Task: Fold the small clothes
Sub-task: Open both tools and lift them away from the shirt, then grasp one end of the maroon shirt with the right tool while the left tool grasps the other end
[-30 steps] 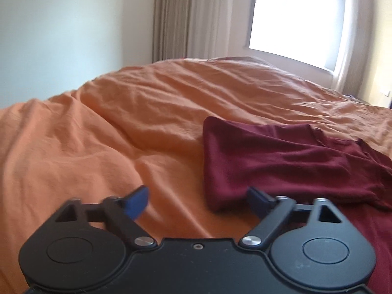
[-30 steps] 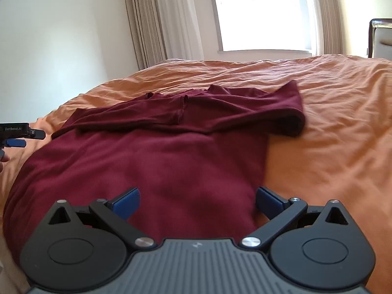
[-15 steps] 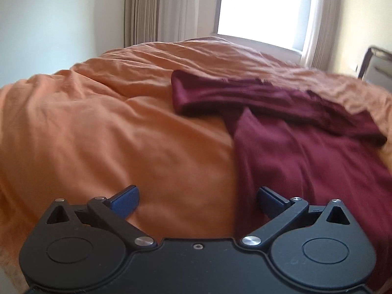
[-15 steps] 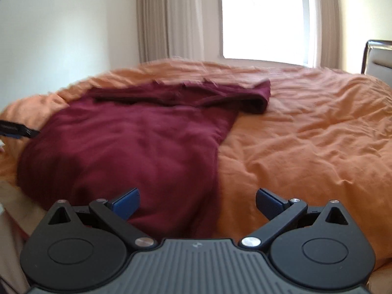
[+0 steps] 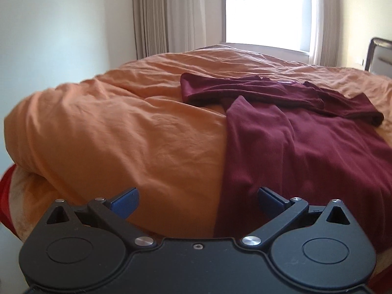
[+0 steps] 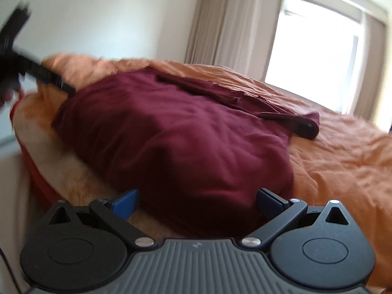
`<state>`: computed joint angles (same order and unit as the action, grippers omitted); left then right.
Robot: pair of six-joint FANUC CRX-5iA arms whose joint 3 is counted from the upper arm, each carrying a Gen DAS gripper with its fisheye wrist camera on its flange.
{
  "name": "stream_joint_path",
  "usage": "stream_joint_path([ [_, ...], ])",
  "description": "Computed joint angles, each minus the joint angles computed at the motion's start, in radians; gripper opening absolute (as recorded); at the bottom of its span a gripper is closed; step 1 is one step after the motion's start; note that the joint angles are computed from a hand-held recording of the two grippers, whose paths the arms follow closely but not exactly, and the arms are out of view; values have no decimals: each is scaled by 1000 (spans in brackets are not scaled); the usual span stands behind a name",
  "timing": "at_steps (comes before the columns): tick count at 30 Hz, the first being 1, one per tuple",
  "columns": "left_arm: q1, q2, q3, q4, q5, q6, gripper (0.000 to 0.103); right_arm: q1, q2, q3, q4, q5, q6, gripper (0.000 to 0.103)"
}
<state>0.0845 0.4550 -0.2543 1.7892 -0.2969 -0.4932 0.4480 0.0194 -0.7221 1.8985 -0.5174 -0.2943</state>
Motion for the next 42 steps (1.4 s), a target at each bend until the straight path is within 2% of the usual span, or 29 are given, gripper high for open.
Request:
stream_joint_path([
  [1, -5, -11, -14, 27, 2, -33, 102, 40, 25, 11, -65, -64, 83, 103],
  [4, -8, -36, -50, 79, -10, -88, 102, 74, 74, 29, -98, -143, 194, 103],
  [9, 14, -45, -68, 27, -29, -36, 102, 98, 124, 46, -85, -230, 262, 103],
  [11, 31, -41, -63, -33, -40, 29, 102, 99, 140, 44, -43, -262, 276, 103],
  [13, 37, -41, -65, -39, -52, 42, 102, 112, 161, 39, 9, -335, 273, 103],
  [16, 43, -44, -69, -45, -65, 45, 102, 89, 168, 12, 189, -438, 145, 103],
  [18, 41, -47, -73, -33, -68, 29, 102, 72, 162, 4, 256, -467, 98, 102],
  [19, 40, -47, -74, -28, -72, 20, 102, 60, 153, 0, 287, -462, 73, 99],
  [21, 40, -51, -83, 8, -103, -30, 102, 27, 118, -9, 346, -401, 20, 89],
  [23, 53, -56, -103, 41, -190, -120, 102, -12, 83, -12, 412, -328, -35, 82],
  [24, 65, -57, -112, 40, -244, -158, 102, -31, 68, -10, 438, -290, -57, 74],
  [26, 95, -61, -131, 1, -351, -215, 102, -51, 38, 0, 443, -201, -81, 42],
  [28, 109, -67, -153, -13, -418, -277, 102, -76, 11, 18, 448, -95, -115, 26],
  [31, 119, -73, -179, -35, -476, -342, 102, -103, -19, 44, 427, 17, -150, 18],
  [36, 113, -80, -210, -80, -507, -418, 102, -110, -43, 103, 221, 150, -84, 17],
  [38, 88, -89, -236, -28, -497, -522, 102, -125, -51, 120, 199, 185, -108, 17],
  [40, 38, -102, -269, 84, -469, -663, 102, -144, -65, 120, 212, 214, -165, 17],
  [42, 2, -103, -282, 138, -454, -728, 102, -166, -70, 128, 239, 239, -213, 17],
])
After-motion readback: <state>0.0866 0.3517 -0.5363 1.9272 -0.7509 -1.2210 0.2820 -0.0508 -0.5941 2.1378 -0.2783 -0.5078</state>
